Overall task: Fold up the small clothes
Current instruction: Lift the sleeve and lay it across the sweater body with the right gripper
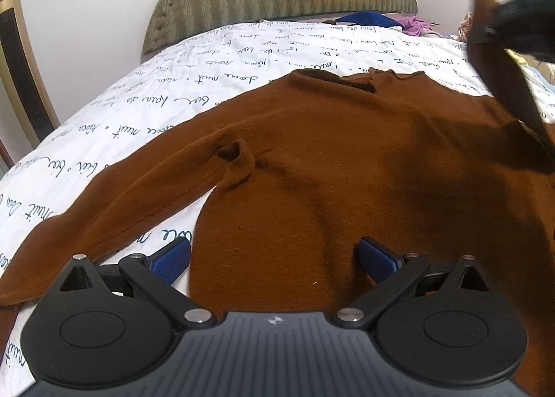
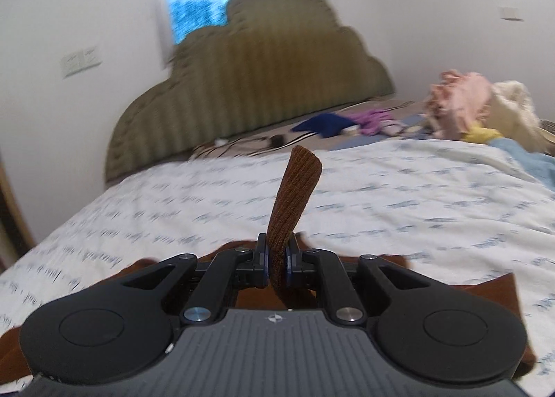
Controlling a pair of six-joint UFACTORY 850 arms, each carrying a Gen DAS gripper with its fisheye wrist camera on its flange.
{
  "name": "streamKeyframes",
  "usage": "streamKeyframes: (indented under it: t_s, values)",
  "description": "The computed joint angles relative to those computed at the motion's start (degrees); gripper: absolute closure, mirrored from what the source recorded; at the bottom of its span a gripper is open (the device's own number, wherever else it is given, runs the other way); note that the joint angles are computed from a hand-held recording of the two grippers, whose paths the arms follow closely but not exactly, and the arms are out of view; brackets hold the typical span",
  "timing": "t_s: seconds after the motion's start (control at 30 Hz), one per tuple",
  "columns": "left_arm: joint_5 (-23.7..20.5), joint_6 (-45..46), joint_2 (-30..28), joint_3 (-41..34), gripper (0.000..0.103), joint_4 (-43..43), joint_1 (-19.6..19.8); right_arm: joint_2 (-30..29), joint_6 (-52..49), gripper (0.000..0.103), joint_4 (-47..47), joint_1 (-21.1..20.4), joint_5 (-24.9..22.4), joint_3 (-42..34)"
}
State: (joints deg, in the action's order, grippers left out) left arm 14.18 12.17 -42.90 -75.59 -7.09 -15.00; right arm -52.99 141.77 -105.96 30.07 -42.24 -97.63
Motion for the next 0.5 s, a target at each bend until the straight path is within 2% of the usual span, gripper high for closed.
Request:
streamKeyframes:
  t_s: [0.1,0.33,0.5]
  values:
    - [1.0,2.6,-0.3,0.2,0.000,-1.9,-0.1,-3.2,-4.6,0.088,1.7,0.2,3.7,-5.6]
    - [1.2,-4.0,-1.0,0.0,0.000,3.7,0.5,-10.8,-20.9,0.088,13.0,0.8,10.1,-18.9]
    - [2.8,-4.8,-0.2,1.0,0.000,4.0,0.7,-14.5,-31.6,0.088,19.3,1.0,13.3,-25.2]
